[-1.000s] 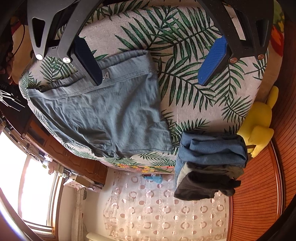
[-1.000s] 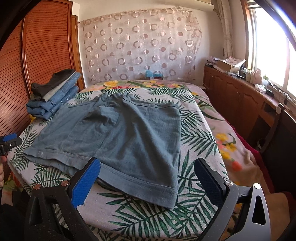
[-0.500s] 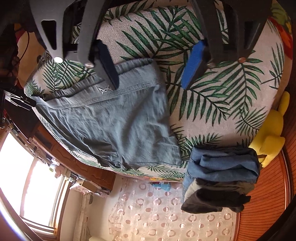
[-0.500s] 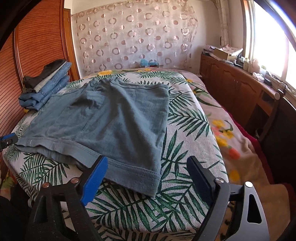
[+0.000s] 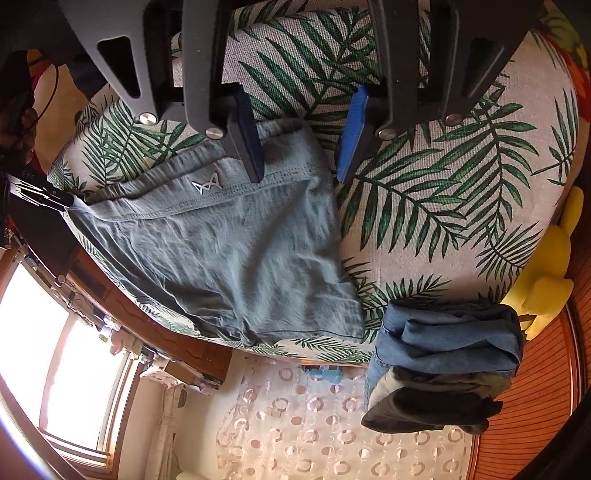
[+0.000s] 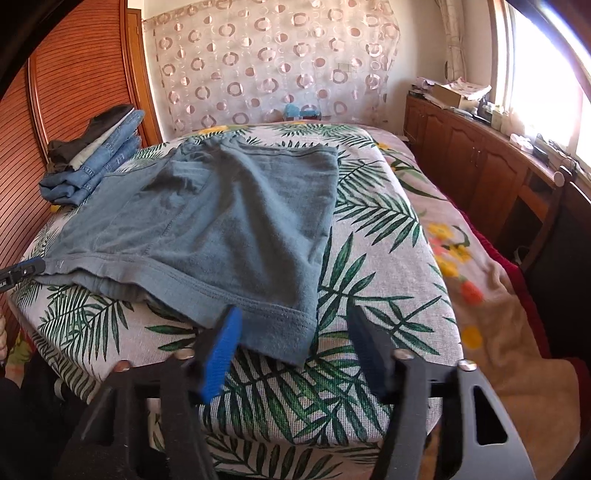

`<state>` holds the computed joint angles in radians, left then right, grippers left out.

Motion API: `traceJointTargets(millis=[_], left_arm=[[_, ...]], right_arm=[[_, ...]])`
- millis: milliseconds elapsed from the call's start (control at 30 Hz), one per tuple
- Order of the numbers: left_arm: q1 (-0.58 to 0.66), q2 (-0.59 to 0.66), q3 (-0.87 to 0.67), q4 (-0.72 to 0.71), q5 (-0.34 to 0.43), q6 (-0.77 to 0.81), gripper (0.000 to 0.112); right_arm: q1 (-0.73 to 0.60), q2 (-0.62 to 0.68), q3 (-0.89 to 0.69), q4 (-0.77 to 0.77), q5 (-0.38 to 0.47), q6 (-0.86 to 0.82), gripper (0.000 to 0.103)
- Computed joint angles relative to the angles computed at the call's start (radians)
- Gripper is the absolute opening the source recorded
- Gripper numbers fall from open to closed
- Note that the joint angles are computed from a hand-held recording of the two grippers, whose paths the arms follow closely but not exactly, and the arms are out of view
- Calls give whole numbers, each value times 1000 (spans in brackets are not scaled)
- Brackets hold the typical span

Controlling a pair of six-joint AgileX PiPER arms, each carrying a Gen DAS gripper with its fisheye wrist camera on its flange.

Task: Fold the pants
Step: 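Close the left gripper on the shorts hem while the right gripper grasps it too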

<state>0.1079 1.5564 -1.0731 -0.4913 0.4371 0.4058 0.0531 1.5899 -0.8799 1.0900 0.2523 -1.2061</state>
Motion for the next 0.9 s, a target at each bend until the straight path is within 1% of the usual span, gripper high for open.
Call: traceJointTargets(millis=[33,67,100,167,200,233,267,300,367,467,533,633,767,833,900], left_arm=[[-2,1,0,5,-4,-6,42],[-7,2,-4,25,-2,-23,42],[-14,5,-9,55,-3,-47,42],[-31,5,-9,122,-14,-98,42],[-34,5,-8,130,-18,-100,42],[-32,5,-8,123,-18,-95,41],[-29,3,-6,110,-18,-89,39],[-23,4,-7,87,-14,-71,33],[-20,3,-9,73,-3,-53,31],[-21,-4,-1,69,-8,-48,23],[-7,-16,15,14,-13,5,16],[4,-29,21,-46,-6,65,12],[4,-59,19,-52,1,72,11],[3,-78,14,-64,8,85,11],[2,-85,5,-67,15,87,11]], right_arm=[[-2,1,-3,-12,5,12,54],[-8,1,-8,-17,18,15,48],[-15,5,-22,-41,35,37,47],[-25,11,-37,-64,59,52,38],[-27,14,-43,-75,64,59,37],[-28,9,-41,-91,66,68,33],[-21,32,-77,-140,75,115,26],[-21,32,-83,-154,90,121,24],[-22,31,-87,-143,91,106,21],[-27,27,-89,-126,106,82,17],[-43,19,-82,-103,121,45,16],[-52,21,-84,-100,123,43,16],[-50,29,-87,-81,113,34,17],[-43,29,-88,-80,100,43,20],[-29,22,-83,-92,82,71,21]])
